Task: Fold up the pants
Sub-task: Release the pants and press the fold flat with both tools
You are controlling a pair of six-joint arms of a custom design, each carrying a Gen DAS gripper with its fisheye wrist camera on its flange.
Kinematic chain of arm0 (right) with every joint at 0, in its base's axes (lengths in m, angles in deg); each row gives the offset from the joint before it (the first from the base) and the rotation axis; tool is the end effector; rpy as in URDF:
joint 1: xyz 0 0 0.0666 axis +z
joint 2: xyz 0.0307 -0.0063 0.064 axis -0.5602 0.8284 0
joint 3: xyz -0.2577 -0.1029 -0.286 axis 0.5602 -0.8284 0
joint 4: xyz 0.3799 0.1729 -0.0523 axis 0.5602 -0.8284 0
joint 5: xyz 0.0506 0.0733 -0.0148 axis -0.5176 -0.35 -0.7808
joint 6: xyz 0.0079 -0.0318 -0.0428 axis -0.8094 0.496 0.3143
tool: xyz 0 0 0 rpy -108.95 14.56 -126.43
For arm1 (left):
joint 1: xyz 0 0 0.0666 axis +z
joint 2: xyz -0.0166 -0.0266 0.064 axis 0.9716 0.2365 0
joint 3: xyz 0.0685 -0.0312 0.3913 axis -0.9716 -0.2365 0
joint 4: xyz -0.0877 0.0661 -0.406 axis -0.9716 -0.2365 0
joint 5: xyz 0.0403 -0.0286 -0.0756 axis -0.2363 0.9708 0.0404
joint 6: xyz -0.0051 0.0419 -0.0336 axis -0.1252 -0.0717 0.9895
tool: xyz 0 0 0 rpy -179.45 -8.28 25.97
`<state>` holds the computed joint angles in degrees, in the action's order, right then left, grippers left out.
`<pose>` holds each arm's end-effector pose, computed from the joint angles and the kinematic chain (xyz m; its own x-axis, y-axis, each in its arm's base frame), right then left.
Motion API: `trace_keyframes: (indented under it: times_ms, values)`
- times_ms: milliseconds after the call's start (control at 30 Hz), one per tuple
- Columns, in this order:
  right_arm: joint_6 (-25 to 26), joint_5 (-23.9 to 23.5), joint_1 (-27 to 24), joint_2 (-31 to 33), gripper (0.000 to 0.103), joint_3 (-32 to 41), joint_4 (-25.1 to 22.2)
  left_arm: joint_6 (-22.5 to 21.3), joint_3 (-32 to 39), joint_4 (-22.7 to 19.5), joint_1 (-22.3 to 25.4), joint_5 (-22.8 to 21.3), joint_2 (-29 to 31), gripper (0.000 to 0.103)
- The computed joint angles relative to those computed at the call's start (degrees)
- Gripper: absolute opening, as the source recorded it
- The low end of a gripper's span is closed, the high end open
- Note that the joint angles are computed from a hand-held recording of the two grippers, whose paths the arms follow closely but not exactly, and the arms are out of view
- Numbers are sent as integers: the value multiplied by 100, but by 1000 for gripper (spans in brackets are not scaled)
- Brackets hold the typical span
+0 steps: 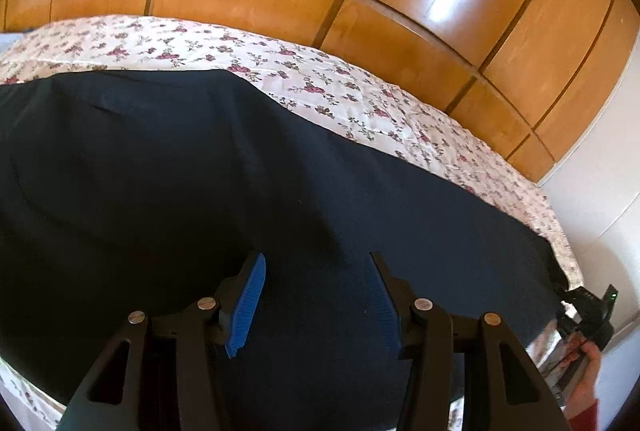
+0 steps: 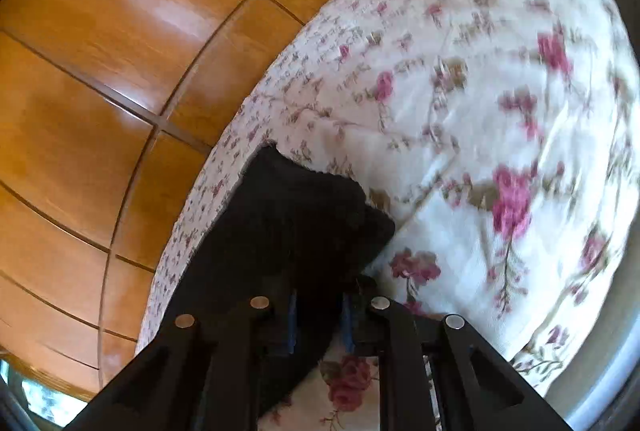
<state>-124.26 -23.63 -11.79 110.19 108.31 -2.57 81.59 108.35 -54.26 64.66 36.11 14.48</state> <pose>0.3150 0.1058 0.3476 0.0293 0.8800 -0.4741 0.6386 0.3484 0.6861 0.6227 -0.1461 0.3565 -0.8098 0.1031 -0.5776 0.4015 0.8152 -0.4174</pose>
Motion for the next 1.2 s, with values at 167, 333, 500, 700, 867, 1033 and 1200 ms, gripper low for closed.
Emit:
trace_keyframes:
  times_ms: [167, 333, 500, 700, 867, 1033, 1200]
  values:
    - [-300, 758, 363, 179, 36, 590, -1254, 379, 534, -84, 183, 192, 266, 52]
    - [748, 1677, 931, 397, 37, 1083, -1171, 543, 1511, -301, 303, -70, 854, 52]
    - [3484, -68, 916, 1356, 42, 1870, 363, 396, 2257, -573, 461, -660, 1458, 52]
    - [4763, -2017, 845, 2974, 42, 3299, 794, 174, 1229, 513, 760, -62, 1146, 53]
    - [5059, -3347, 769, 4481, 42, 4995, 392, 294, 1099, 749, 800, 127, 1107, 53]
    - [4554, -4401, 499, 6024, 42, 6924, -126, 635, 957, 1085, 899, 562, 1093, 53]
    - [4348, -5405, 305, 7708, 42, 9469, -1487, 719, 819, 1305, 912, 627, 1037, 53]
